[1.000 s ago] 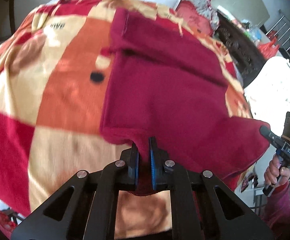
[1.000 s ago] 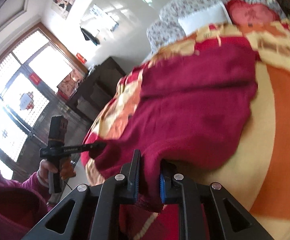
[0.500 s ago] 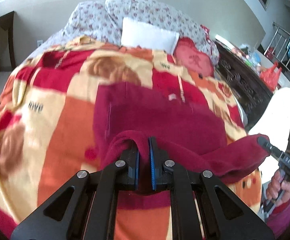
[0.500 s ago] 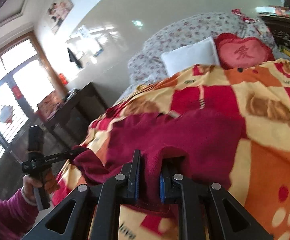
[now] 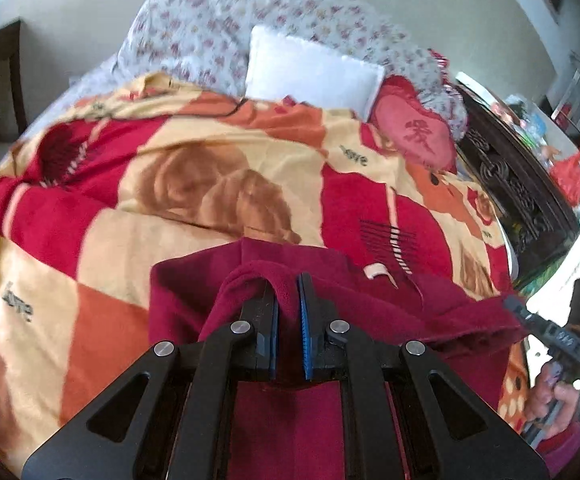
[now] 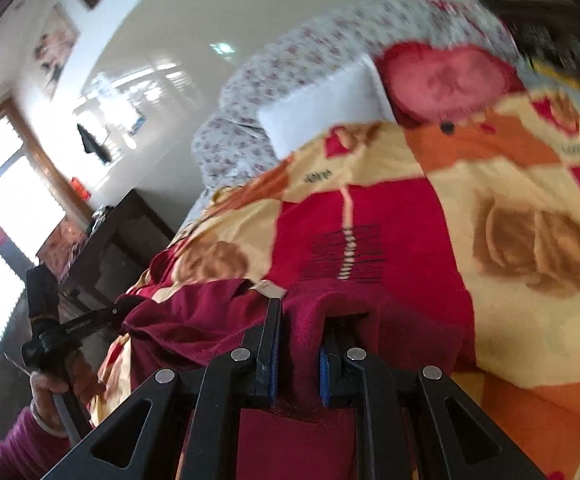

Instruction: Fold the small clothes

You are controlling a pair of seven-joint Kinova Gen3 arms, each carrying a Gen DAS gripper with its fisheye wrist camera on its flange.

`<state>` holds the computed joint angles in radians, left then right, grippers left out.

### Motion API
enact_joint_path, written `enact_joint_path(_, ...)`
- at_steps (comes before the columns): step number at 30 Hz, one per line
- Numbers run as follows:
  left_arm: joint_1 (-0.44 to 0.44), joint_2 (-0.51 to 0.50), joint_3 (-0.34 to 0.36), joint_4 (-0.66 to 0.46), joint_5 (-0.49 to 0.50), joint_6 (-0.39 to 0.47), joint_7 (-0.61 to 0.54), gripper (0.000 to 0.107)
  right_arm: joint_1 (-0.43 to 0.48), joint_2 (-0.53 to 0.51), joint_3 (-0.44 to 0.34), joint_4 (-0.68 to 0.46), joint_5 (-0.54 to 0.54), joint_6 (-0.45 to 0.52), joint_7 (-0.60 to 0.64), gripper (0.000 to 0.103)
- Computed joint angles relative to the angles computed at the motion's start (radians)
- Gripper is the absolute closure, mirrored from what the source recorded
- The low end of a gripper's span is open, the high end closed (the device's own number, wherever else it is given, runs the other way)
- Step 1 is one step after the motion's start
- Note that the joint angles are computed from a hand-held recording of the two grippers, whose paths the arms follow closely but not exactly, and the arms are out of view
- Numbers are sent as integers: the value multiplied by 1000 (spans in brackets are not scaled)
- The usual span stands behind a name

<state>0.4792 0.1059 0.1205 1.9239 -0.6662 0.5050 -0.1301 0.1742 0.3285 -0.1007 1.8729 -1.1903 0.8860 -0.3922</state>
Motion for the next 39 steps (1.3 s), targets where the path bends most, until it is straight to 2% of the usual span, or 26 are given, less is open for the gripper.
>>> enact_joint_path(1,-32,5,7,2,37,-23,-26,99,-7,36,12,-30,24,15,-41,89)
enact_joint_path(3,-119,7,64,1,111,-42,-100,97,-33,86,56,-79,29,69,-122,86)
enact_joint_path(5,-212,-1,136,8,175,-62,-172,92,5,100,28,-106,39,96,-154,83)
enact_joint_path(6,-258,-8,176,19,187,-84,-188,83,42,96,-5,-104,34,93,-145,76)
enact_joint_path(7,-294,-19,205,37,187,-121,-186,75,64,85,-20,-92,17,81,-130,62)
enact_joint_path(8,-312,-25,219,48,171,-144,-169,57,79,71,-22,-74,-16,70,-108,56)
enact_joint_path(9,-311,-41,216,56,139,-150,-135,44,93,60,-17,-61,-50,67,-88,52)
enact_joint_path(10,-292,-57,194,65,105,-155,-95,41,105,55,-11,-62,-67,80,-79,53)
enact_joint_path(12,-213,-81,108,82,44,-179,-15,40,118,38,1,-62,-76,112,-66,53)
enact_joint_path(14,-133,-78,29,76,23,-182,15,40,115,7,8,-40,-85,114,-14,53)
enact_joint_path(15,-103,-73,2,67,25,-174,8,40,106,-17,1,-25,-73,92,10,53)
enact_joint_path(17,-17,-44,-66,33,25,-133,-6,40,122,-52,-70,-2,-43,25,42,53)
enact_joint_path(19,71,-1,-144,-11,68,-88,-61,40,103,-83,-116,32,-39,-50,100,53)
enact_joint_path(22,183,77,-240,-84,86,11,-86,40,-27,-102,-82,62,-42,-172,177,58)
enact_joint_path(24,183,118,-240,-111,78,46,-83,40,-119,-79,-46,50,-7,-254,148,61)
enact_joint_path(27,170,173,-265,-136,133,60,-115,40,-228,-30,11,26,37,-376,36,63)
enact_joint_path(29,203,195,-338,-132,198,31,-158,40,-258,4,30,5,68,-429,-46,63)
enact_joint_path(31,228,210,-388,-121,221,5,-167,40,-303,43,90,-27,98,-427,-127,63)
enact_joint_path(33,204,217,-365,-109,179,-10,-124,40,-305,92,113,-64,146,-388,-208,63)
enact_joint_path(34,183,219,-333,-108,140,-4,-89,40,-284,113,97,-79,157,-377,-233,63)
enact_joint_path(37,97,223,-202,-121,29,50,-13,39,-194,119,-16,-91,223,-394,-281,63)
enact_joint_path(39,37,213,-118,-116,-16,69,27,39,-159,107,-56,-88,254,-393,-294,63)
